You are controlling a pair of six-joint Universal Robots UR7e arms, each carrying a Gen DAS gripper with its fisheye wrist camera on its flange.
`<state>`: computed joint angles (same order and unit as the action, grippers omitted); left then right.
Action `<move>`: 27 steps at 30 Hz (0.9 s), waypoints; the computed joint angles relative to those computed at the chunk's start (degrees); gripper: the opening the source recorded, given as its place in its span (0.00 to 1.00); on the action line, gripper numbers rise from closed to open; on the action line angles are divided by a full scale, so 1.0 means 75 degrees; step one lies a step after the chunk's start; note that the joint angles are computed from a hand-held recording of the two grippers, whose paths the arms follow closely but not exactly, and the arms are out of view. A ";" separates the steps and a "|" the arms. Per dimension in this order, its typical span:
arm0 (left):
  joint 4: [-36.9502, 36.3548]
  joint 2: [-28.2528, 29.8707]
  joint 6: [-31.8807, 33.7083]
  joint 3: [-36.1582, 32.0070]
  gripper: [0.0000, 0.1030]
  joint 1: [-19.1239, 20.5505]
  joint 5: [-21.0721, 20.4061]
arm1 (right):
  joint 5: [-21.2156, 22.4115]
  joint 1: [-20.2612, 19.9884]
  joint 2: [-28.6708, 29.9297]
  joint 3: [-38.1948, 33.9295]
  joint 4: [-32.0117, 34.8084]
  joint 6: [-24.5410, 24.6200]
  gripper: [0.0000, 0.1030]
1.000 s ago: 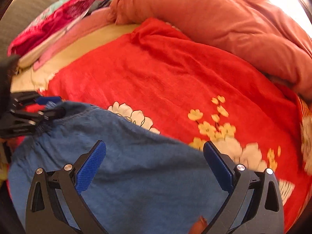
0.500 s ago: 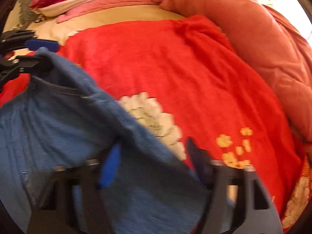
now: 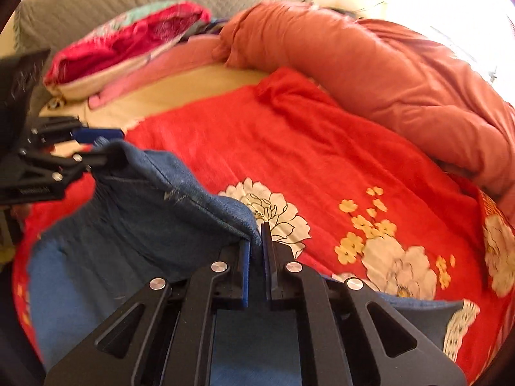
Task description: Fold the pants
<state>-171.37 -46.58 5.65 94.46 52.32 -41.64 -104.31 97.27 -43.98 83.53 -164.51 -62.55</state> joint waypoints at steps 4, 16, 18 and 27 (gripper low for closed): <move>-0.0420 -0.0221 0.0038 0.0369 0.32 -0.0177 -0.0105 | 0.0391 -0.0017 -0.0624 0.0826 -0.0315 0.0149 0.05; -0.1247 -0.1089 -0.0478 0.2216 0.32 -0.0880 -0.0110 | 0.1165 -0.0274 -0.2272 0.3351 -0.0736 -0.0091 0.05; -0.1203 -0.1252 -0.0792 0.2590 0.32 -0.1028 -0.0092 | 0.1131 -0.0330 -0.2501 0.3796 -0.0842 -0.0311 0.05; 0.0311 -0.1646 -0.2534 0.3196 0.32 -0.1151 -0.0128 | 0.0773 -0.0567 -0.2679 0.4582 -0.0697 -0.0390 0.08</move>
